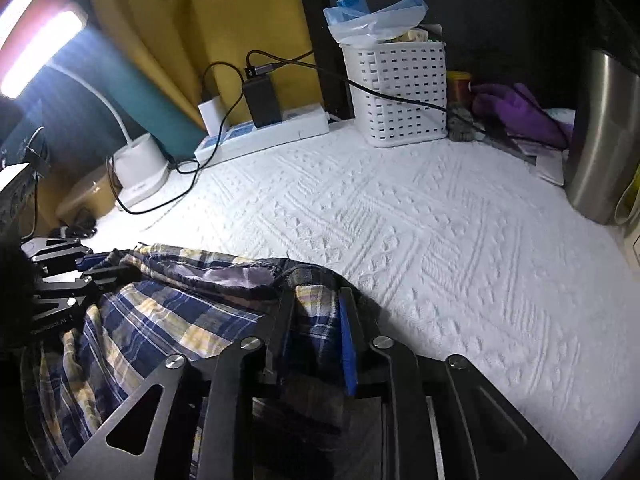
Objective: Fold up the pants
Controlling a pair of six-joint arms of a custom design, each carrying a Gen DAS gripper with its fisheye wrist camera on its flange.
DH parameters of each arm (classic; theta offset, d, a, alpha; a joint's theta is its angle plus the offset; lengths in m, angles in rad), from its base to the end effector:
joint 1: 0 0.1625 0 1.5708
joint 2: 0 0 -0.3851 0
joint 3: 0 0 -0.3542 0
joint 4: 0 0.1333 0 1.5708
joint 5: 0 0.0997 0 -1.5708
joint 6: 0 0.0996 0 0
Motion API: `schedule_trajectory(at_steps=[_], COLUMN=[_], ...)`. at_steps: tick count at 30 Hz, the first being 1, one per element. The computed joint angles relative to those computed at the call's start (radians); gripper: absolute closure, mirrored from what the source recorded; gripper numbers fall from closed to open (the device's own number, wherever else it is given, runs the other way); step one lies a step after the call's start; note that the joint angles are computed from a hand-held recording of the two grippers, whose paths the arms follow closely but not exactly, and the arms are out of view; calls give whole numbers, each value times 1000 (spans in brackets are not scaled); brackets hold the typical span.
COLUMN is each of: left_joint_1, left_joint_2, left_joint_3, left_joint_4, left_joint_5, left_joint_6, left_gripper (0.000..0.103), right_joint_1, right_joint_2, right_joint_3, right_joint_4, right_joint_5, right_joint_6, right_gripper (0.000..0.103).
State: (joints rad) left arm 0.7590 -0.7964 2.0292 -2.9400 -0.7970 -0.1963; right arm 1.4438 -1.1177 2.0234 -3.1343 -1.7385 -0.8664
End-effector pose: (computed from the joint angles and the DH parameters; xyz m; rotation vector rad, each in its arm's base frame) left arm -0.2196 -0.4880 0.0466 0.6782 2.3590 -0.6296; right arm 0.0491 -0.5366 0.2133 0.8713 -2.4551 0.6771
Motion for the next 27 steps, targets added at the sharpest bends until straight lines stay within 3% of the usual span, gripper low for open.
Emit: schedule_trajectory(at_steps=[1, 6, 10, 15, 24, 25, 26, 27], left_joint_1=[5, 8, -25, -92, -179, -184, -185, -187], left_joint_2=[-3, -47, -108, -173, -176, -173, -172, -172], left_joint_3=[3, 27, 81, 154, 253, 266, 274, 287], left_joint_4=[-1, 18, -29, -69, 13, 15, 15, 14], left_joint_5=[4, -7, 34, 50, -31, -42, -50, -58], left_joint_6=[-5, -68, -149, -198, -388, -419, -435, -459], left_gripper=[83, 76, 45, 43, 43, 43, 43, 43], right_joint_1=[-2, -12, -61, -80, -145, -159, -169, -176], right_joint_2=[2, -29, -158, -279, -428, -445, -457, -467], right_joint_3=[1, 24, 67, 170, 318, 331, 342, 355], right_joint_4=[-29, -133, 12, 81, 215, 237, 259, 263], right_joint_5=[-12, -88, 2, 59, 104, 113, 116, 121], right_joint_6=[7, 9, 61, 29, 27, 18, 7, -9], right_gripper=[49, 49, 49, 49, 50, 57, 74, 81])
